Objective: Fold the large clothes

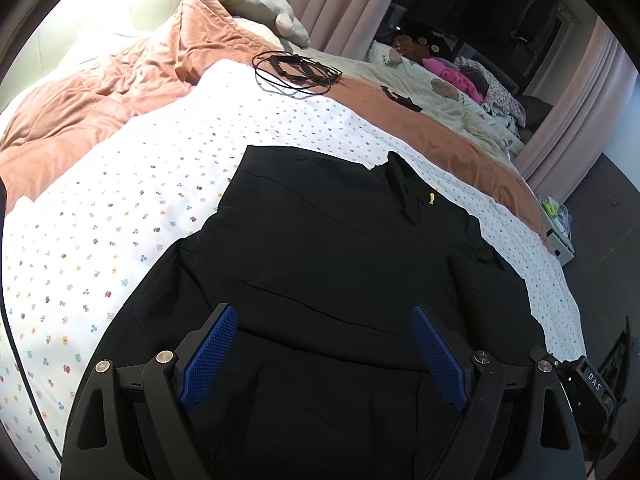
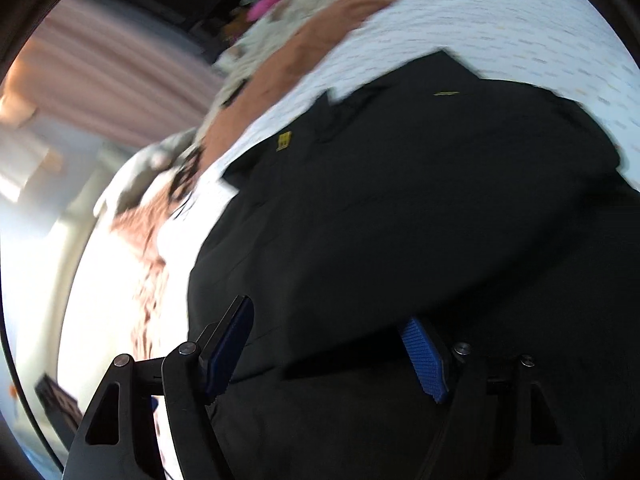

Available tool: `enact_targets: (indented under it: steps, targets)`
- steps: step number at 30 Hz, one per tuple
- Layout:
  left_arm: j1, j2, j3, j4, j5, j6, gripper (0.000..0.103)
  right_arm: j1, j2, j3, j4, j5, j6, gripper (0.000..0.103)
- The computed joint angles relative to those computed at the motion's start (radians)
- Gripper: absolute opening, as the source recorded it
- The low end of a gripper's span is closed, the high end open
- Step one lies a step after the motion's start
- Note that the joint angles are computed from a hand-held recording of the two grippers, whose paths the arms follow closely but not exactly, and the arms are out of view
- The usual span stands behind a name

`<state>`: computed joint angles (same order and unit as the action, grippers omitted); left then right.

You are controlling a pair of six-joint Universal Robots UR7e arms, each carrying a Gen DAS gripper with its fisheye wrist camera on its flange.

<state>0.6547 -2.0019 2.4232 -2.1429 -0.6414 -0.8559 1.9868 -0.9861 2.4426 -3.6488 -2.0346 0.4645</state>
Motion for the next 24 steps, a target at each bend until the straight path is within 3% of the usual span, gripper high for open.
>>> enact_targets:
  steps: [5,7,9,10,11,13,19,24]
  targets:
    - [-0.003,0.007,-0.001,0.001,0.003,0.003,0.089,-0.076,-0.046,0.071,-0.142,-0.011,0.014,0.074]
    - [0.003,0.007,-0.002,0.001,0.004,0.002,0.089,-0.081,-0.044,0.068,-0.160,-0.052,0.011,0.073]
    - [0.009,0.005,-0.003,0.001,0.004,-0.003,0.089,-0.104,-0.040,0.073,-0.188,-0.064,0.015,0.064]
    - [0.009,0.003,-0.003,0.005,0.005,-0.006,0.089,-0.118,-0.038,0.074,-0.197,-0.053,0.017,0.053]
    - [0.007,-0.001,-0.003,0.008,0.007,-0.008,0.089,-0.133,-0.031,0.077,-0.218,-0.036,0.011,0.030]
    - [0.002,-0.011,-0.002,0.017,0.016,-0.013,0.089,-0.139,-0.022,0.082,-0.259,-0.017,-0.011,0.013]
    - [0.008,-0.050,-0.009,0.031,0.028,-0.023,0.089,-0.042,0.017,0.012,-0.322,0.009,-0.148,0.006]
    - [0.003,-0.130,-0.034,0.123,0.068,-0.074,0.089,0.077,0.111,-0.140,-0.225,-0.017,-0.244,0.006]
